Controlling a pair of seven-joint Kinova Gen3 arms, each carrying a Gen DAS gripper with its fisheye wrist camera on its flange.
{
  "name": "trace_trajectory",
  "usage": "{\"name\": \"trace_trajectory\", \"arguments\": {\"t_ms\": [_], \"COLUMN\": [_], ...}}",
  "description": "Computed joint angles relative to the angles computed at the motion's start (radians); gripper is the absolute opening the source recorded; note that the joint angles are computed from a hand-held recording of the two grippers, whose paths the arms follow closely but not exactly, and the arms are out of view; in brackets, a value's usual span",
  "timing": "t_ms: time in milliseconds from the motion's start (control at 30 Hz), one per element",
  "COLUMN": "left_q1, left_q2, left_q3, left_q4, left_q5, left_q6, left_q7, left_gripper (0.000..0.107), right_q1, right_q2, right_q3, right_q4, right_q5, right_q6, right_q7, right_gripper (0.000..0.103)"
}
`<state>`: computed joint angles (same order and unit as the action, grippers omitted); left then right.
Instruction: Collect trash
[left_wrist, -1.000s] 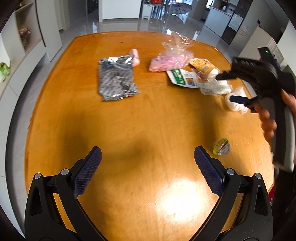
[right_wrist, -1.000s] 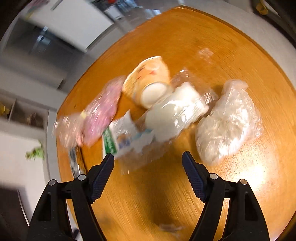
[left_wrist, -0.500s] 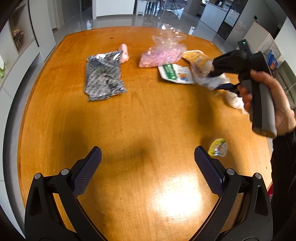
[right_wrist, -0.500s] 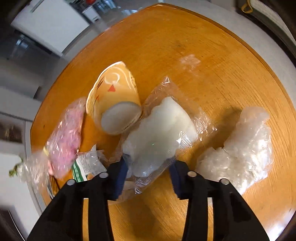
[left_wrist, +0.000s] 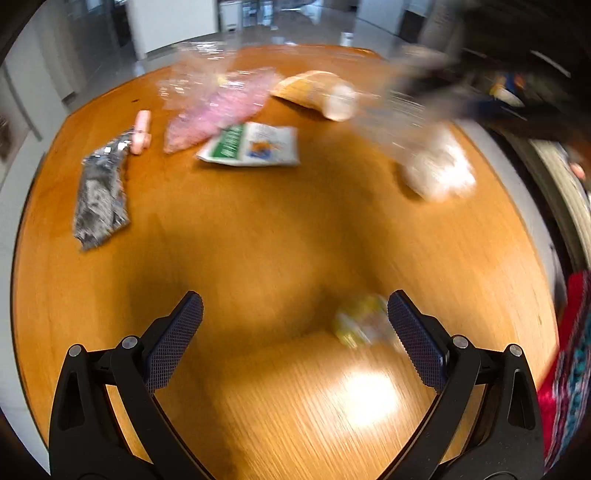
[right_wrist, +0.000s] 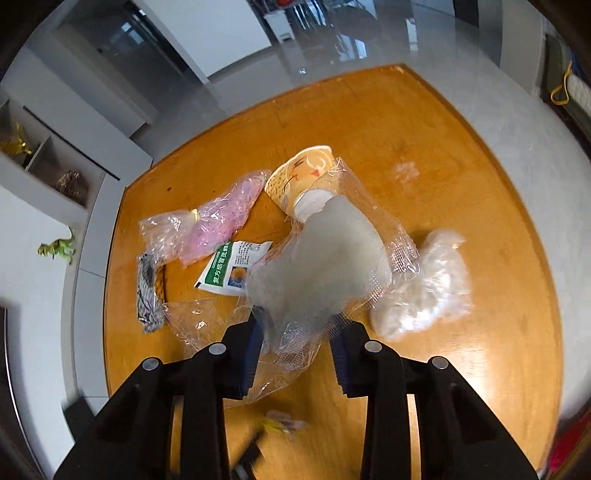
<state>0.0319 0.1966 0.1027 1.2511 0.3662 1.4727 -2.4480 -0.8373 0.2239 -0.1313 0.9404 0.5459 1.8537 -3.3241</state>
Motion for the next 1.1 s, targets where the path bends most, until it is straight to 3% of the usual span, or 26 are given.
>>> {"name": "trace_trajectory", "arguments": {"t_ms": [133,200,267,400,533,567,667,767,833,867,900,967,1100], "left_q1": [0.169,0.231,0.238,0.233,0.260,0.262,0.265,0.251,0.231,0.221,0.199,0.139,0.103], "left_q2": [0.139,0.200,0.244,0.314,0.354,0.364,0.352,0.308,0.295,0.293,0.301,0.322,0.329], "left_q3": [-0.143,-0.178,-0.139,0.023,0.038,0.041,0.046,0.050,0.055,0.047,0.058,0.091,0.067], "left_q4": [-0.179,-0.268,-0.327,-0.410,-0.436,-0.450,-0.423,-0.351,-0.340,-0.348,-0.374,-0.399,-0.408], "left_q5": [-0.012,-0.026,-0.050,-0.190,-0.207,-0.213,-0.215,-0.209,-0.194,-0.177,-0.164,-0.117,-0.069], "left_q6": [0.038,0.052,0.065,0.043,0.005,0.012,-0.022,-0.066,-0.052,-0.028,0.013,0.086,0.138], "left_q7": [0.163,0.244,0.297,0.413,0.440,0.439,0.414,0.377,0.359,0.354,0.351,0.341,0.308], "left_gripper": [0.097,0.097,0.097,0.097,0.094,0.087,0.084,0.073,0.060,0.041,0.001,0.000,0.000], "right_q1": [-0.016,-0.015,-0.005,0.003,0.017,0.018,0.013,-0.002,-0.015,-0.023,-0.032,-0.051,-0.110], "right_q2": [-0.053,-0.073,-0.097,-0.117,-0.127,-0.124,-0.114,-0.095,-0.087,-0.081,-0.073,-0.063,-0.044], "right_q3": [-0.021,-0.040,-0.058,-0.094,-0.113,-0.117,-0.121,-0.119,-0.116,-0.114,-0.112,-0.107,-0.100], "right_q4": [0.059,0.088,0.128,0.162,0.187,0.185,0.174,0.153,0.144,0.136,0.126,0.113,0.071], "right_q5": [0.005,0.005,0.000,0.003,-0.003,-0.001,0.004,0.018,0.023,0.026,0.030,0.036,0.077], "right_q6": [0.002,-0.001,-0.020,-0.026,-0.044,-0.042,-0.046,-0.034,-0.037,-0.034,-0.030,-0.030,0.012], "right_q7": [-0.036,-0.058,-0.085,-0.120,-0.127,-0.122,-0.116,-0.107,-0.107,-0.104,-0.102,-0.106,-0.120], "right_gripper": [0.036,0.037,0.037,0.037,0.037,0.037,0.037,0.037,0.037,0.037,0.037,0.037,0.037]}}
